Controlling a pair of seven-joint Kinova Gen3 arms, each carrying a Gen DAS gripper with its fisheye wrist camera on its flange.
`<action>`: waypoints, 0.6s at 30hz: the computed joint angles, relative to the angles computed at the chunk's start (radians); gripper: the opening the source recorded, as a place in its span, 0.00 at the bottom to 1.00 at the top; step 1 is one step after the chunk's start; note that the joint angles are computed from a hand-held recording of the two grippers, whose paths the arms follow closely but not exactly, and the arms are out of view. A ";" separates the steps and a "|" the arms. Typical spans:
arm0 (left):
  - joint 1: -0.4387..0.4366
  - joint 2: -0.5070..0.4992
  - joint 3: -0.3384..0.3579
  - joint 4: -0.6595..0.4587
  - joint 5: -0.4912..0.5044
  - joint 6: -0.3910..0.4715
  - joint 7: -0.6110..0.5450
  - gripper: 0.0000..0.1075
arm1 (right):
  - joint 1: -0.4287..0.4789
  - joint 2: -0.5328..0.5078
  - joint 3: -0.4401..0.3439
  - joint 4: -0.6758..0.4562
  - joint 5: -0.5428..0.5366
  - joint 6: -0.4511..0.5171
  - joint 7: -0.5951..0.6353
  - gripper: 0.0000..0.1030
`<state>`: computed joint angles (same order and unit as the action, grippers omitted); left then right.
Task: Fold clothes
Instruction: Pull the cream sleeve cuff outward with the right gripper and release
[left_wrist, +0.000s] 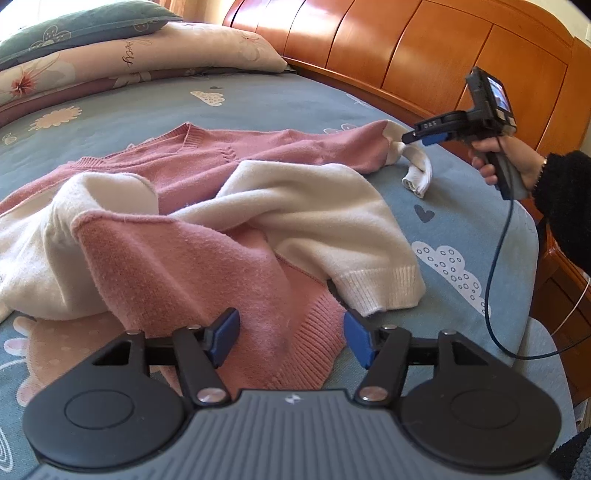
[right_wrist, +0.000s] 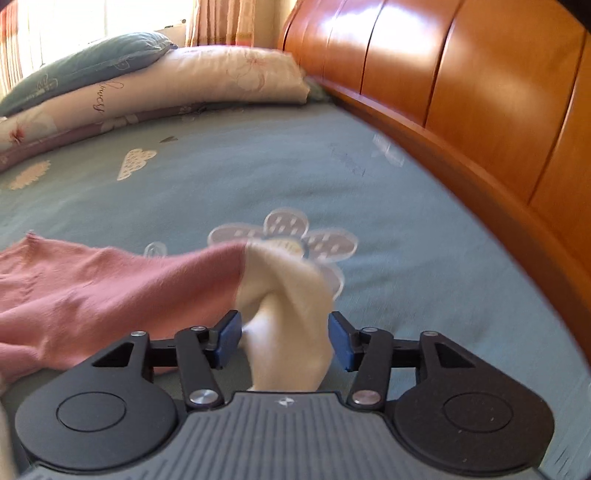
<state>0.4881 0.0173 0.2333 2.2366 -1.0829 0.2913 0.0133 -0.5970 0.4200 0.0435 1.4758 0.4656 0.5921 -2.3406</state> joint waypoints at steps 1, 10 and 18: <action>0.002 0.002 0.002 -0.002 0.003 0.004 -0.002 0.58 | 0.013 -0.006 -0.017 0.012 -0.024 -0.002 0.016 0.56; 0.022 0.011 0.003 -0.021 0.088 0.037 -0.077 0.59 | -0.147 0.030 0.027 0.004 0.215 0.172 0.035 0.12; 0.035 0.021 -0.013 -0.027 0.104 0.040 -0.100 0.60 | -0.165 0.054 0.046 -0.012 0.444 0.329 -0.017 0.09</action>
<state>0.5230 0.0384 0.2206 2.2092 -0.9785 0.3314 -0.0868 -0.7617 0.4742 0.0895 1.4638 0.9097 0.9209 -2.3579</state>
